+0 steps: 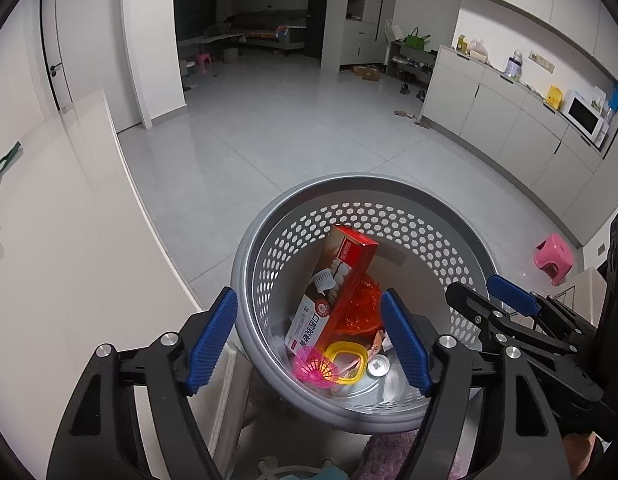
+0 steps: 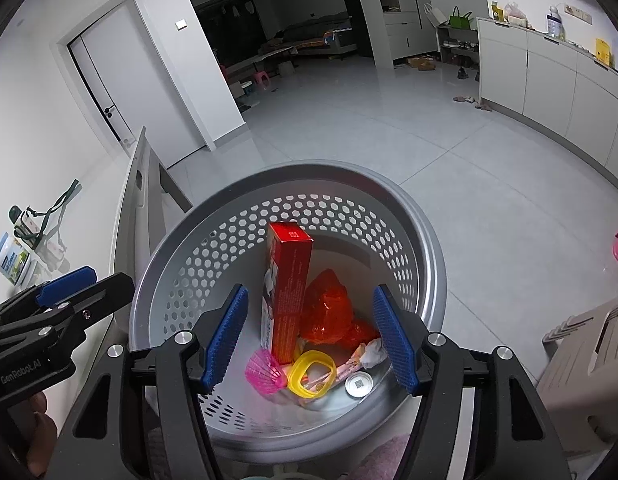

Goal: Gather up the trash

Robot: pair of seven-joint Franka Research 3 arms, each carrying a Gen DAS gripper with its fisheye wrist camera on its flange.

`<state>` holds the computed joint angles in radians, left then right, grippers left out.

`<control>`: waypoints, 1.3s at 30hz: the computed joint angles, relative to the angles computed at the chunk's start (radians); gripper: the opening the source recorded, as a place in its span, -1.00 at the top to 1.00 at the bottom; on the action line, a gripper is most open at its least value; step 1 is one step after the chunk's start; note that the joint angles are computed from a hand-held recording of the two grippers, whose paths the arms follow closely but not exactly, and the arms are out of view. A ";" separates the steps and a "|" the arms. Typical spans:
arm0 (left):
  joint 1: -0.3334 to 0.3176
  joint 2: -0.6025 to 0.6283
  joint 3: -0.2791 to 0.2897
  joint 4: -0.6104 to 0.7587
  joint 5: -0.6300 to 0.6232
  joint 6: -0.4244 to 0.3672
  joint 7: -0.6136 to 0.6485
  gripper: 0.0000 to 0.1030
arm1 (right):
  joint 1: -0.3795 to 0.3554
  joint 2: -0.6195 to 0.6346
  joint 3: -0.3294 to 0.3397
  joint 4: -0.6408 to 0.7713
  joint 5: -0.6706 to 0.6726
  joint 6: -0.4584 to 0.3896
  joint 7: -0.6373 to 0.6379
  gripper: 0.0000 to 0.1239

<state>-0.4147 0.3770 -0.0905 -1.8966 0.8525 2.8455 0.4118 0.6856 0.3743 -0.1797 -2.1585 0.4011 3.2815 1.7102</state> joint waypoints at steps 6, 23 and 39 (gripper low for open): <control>-0.008 -0.026 0.008 -0.018 0.034 -0.018 -0.045 -0.56 | 0.048 -0.007 -0.045 -0.002 -0.008 -0.013 0.011 -0.04; 0.025 -0.091 -0.021 -0.066 0.140 -0.065 -0.164 -0.83 | 0.201 -0.015 -0.192 -0.014 -0.038 -0.024 0.061 -0.10; 0.042 -0.124 -0.046 -0.092 0.201 -0.104 -0.221 -0.88 | 0.292 -0.027 -0.275 -0.031 -0.033 -0.023 0.064 -0.11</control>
<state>-0.3726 0.2531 -0.1367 -1.9883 1.0532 2.7419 0.1906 0.9778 0.3474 -0.4543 -2.1898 0.3686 3.2583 1.7744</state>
